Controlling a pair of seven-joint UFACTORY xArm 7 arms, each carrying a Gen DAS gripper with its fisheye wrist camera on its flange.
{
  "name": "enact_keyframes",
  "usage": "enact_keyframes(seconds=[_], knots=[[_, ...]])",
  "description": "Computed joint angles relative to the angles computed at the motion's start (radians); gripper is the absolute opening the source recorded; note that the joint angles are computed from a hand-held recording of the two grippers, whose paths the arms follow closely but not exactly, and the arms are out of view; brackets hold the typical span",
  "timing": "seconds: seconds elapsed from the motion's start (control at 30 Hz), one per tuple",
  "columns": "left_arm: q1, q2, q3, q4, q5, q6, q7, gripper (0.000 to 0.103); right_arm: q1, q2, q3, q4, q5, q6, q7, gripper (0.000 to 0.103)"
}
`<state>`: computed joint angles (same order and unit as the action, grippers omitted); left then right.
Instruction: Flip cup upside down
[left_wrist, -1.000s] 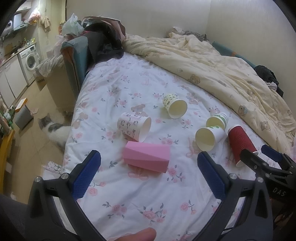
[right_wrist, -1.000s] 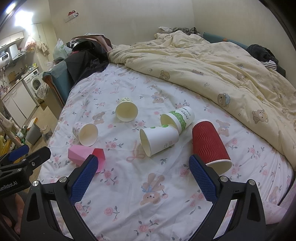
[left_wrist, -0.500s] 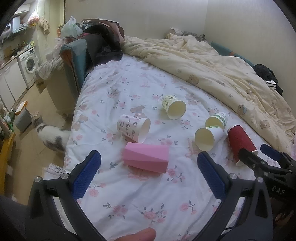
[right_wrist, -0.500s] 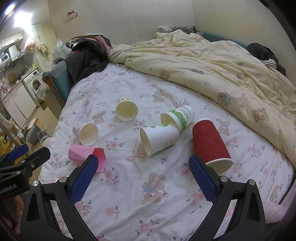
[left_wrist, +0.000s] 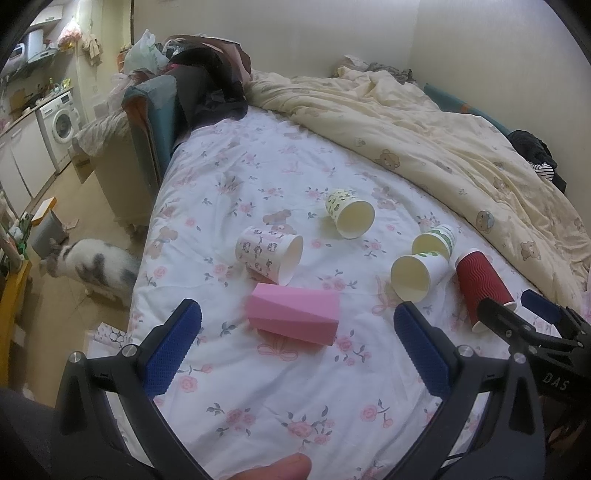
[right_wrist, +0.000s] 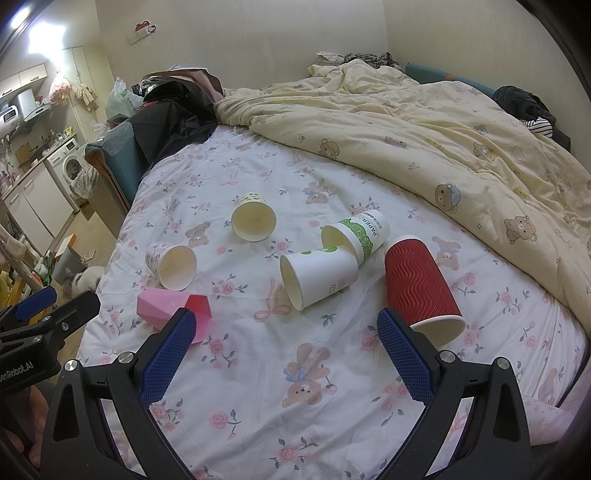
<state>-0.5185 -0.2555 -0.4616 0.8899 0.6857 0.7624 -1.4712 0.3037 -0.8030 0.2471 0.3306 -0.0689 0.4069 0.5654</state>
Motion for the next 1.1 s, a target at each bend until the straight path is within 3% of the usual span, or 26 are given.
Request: enact_keyframes(seconds=[0.53, 0.73, 0.93, 1.1], knots=[[0.001, -0.008, 0.003, -0.012, -0.012, -0.005, 0.006, 0.103, 0.007, 0.004, 0.013, -0.005, 0.000, -0.006, 0.017, 0.101], [0.014, 0.007, 0.039, 0.030, -0.047, 0.003, 0.111, 0.103, 0.004, 0.060, -0.006, 0.065, -0.012, 0.021, -0.019, 0.101], [0.043, 0.072, 0.097, 0.100, -0.119, 0.035, 0.215, 0.103, 0.045, 0.271, -0.100, 0.238, 0.054, 0.043, -0.157, 0.101], [0.050, 0.129, 0.151, 0.119, -0.241, 0.063, 0.295, 0.103, 0.101, 0.525, -0.175, 0.471, 0.215, 0.183, -0.374, 0.101]])
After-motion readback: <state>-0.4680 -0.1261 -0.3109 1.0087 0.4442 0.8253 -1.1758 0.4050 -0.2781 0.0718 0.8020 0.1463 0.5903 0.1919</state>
